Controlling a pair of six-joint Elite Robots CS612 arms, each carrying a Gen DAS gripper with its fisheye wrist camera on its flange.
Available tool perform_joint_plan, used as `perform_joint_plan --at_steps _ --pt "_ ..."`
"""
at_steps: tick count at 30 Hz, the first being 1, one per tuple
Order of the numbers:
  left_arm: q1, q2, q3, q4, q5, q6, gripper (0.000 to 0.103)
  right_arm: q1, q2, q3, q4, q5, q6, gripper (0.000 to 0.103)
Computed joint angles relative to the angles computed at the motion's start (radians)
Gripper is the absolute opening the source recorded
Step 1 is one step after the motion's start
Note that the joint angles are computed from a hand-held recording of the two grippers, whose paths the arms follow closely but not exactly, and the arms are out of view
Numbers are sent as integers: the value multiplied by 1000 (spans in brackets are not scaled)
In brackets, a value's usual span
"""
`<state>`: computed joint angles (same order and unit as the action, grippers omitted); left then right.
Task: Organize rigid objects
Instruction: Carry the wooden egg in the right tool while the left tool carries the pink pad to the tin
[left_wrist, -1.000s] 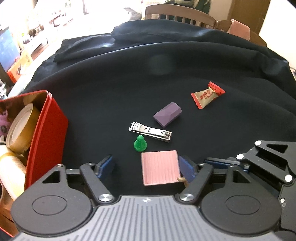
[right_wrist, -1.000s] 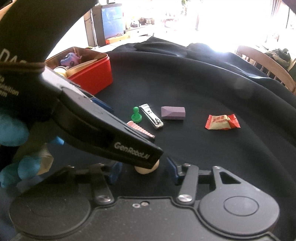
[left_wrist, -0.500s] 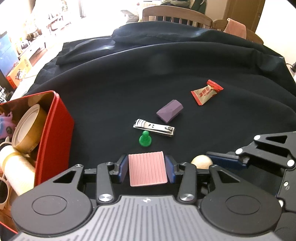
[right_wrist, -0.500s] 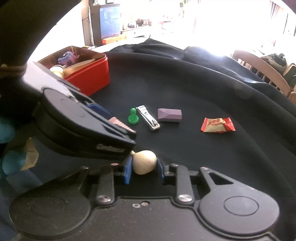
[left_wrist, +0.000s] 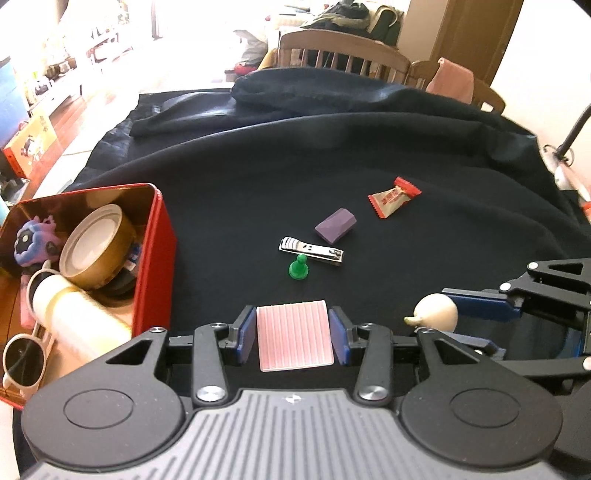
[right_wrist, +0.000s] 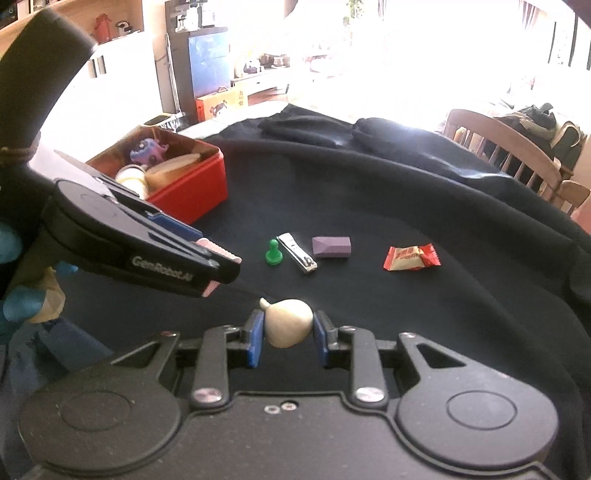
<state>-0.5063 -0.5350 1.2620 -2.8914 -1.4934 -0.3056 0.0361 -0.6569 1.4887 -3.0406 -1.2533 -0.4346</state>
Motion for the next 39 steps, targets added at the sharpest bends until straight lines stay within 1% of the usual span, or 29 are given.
perform_joint_plan --at_steps 5,9,14,17,28,33,39 --pt "11 -34 54 -47 -20 12 42 4 -32 30 -8 0 26 28" --pt "23 -56 84 -65 -36 18 42 10 -53 49 -25 10 47 28" --pt "38 -79 119 -96 -50 63 42 24 -69 61 -52 20 72 28" --pt "51 -91 136 -108 -70 76 42 35 -74 60 -59 19 88 28" --pt "100 -122 178 -142 -115 122 42 86 -63 23 -59 -4 140 28" --pt "129 -126 184 -137 -126 124 42 108 -47 -7 -47 -12 176 28" --pt "161 -125 186 -131 -129 138 42 136 -28 -42 -24 -35 195 28"
